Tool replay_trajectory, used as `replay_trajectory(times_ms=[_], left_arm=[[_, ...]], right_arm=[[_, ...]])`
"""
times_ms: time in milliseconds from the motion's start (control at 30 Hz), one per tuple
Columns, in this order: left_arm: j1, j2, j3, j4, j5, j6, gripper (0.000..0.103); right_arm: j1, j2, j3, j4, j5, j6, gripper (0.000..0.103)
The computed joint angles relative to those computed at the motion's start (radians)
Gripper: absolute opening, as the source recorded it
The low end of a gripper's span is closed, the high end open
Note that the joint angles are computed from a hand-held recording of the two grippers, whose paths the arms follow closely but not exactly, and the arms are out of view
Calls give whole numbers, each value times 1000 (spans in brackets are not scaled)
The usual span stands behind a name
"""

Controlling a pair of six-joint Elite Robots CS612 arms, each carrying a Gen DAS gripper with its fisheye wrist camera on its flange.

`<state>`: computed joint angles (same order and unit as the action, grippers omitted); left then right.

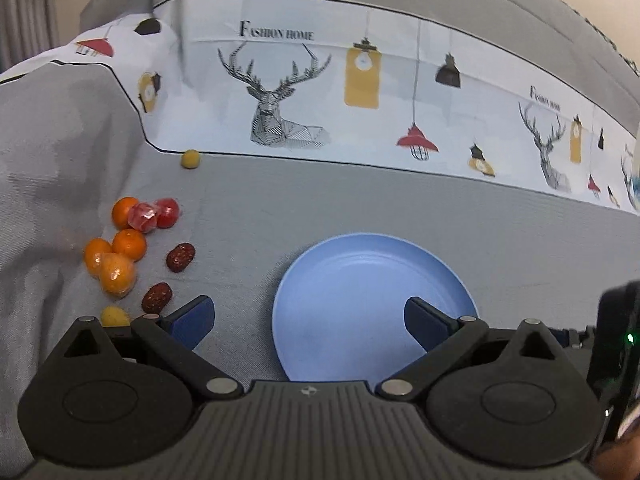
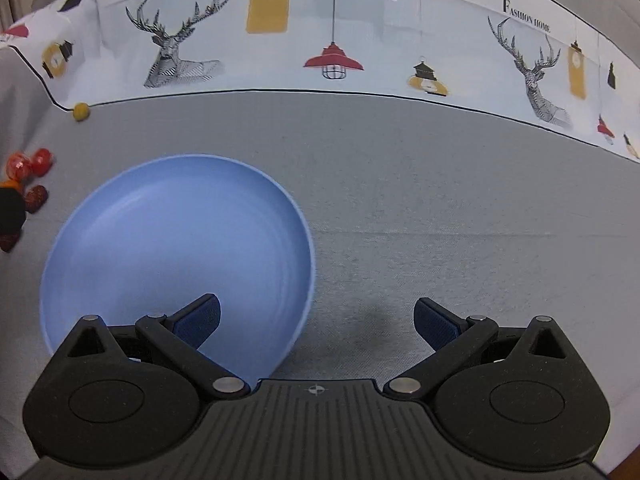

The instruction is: Organize fruits

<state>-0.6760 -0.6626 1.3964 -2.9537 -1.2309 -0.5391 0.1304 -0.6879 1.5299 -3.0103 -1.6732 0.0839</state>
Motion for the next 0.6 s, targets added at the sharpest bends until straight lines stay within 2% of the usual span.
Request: replay_trajectory(times_ms=[167, 233, 400, 533, 600], left_arm=[[-4, -2, -3, 25, -6, -3, 102], [-7, -3, -5, 37, -5, -1, 102], [-10, -2, -8, 59, -21, 10, 102], [-5, 0, -14, 73, -64, 11, 102], [-4, 2, -19, 80, -81, 16, 102]], right_arm=[[2, 15, -25, 85, -56, 43, 102], [-7, 14, -19, 81, -56, 47, 102], [-7, 12, -13, 71, -123, 39, 102], [-16, -6, 3, 47, -102, 70, 102], [-26, -19, 25, -5, -56, 78, 102]])
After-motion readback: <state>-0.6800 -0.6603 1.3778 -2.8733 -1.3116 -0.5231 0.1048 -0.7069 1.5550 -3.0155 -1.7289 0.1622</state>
